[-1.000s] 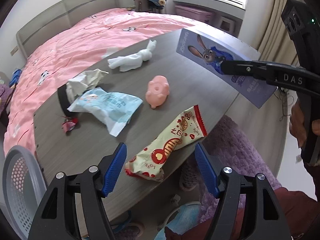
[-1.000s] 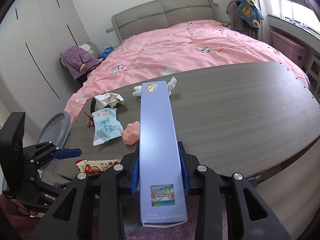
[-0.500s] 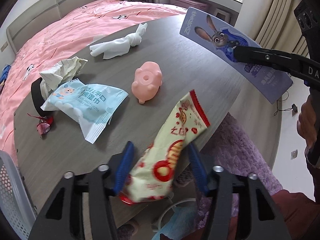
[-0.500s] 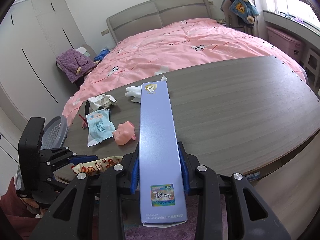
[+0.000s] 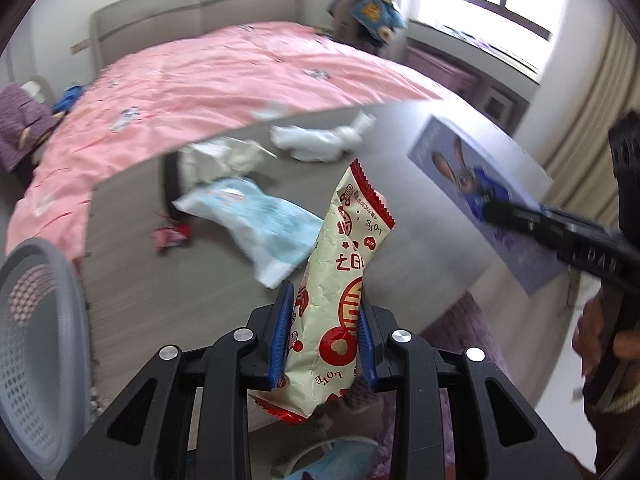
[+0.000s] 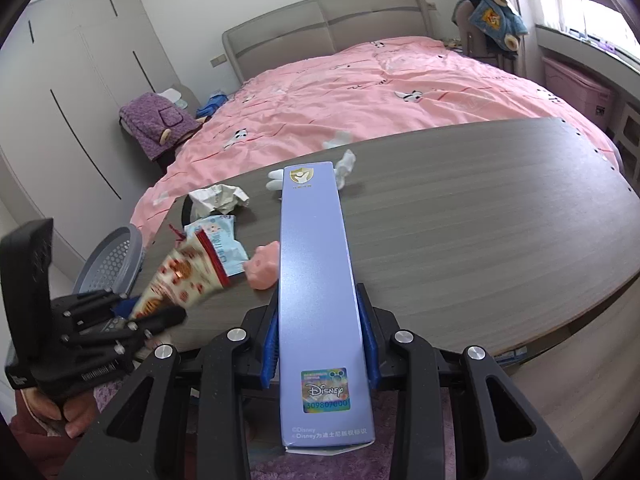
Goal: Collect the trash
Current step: 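Carry both items over the basket and open both tools to drop them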
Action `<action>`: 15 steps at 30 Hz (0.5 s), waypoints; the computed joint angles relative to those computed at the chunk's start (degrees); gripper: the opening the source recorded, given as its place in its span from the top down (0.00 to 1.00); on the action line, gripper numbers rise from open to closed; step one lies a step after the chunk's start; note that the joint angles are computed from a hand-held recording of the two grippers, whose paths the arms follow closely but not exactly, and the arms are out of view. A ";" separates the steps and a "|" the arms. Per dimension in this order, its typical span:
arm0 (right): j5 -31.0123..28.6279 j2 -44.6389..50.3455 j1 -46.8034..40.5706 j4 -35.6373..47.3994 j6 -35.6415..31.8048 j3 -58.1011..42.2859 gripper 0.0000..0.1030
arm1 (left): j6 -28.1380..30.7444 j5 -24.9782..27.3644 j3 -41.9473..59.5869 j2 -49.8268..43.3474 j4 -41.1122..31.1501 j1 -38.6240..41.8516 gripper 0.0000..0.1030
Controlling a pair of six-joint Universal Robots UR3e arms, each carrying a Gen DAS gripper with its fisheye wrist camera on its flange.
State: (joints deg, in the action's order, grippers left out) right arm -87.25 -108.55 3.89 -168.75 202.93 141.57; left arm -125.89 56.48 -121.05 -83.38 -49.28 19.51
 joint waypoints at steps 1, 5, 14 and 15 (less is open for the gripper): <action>-0.33 1.69 1.12 -0.66 0.33 -1.22 0.68 | -0.57 -0.27 -0.11 0.79 0.31 0.98 0.72; -1.32 8.45 5.23 -2.72 1.38 -6.68 0.68 | -3.98 -1.97 -0.96 3.77 3.24 6.64 0.72; -1.47 25.98 14.00 -2.31 1.11 -26.92 0.68 | -10.77 -2.14 1.14 1.61 10.87 17.69 0.72; -1.37 28.32 15.01 -2.06 1.00 -29.67 0.68 | -11.48 -1.68 1.64 0.69 11.94 18.62 0.72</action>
State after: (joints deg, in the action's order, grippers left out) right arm -88.62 -80.23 18.90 -170.81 203.94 111.90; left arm -137.37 54.80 -119.41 -82.70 -37.34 38.13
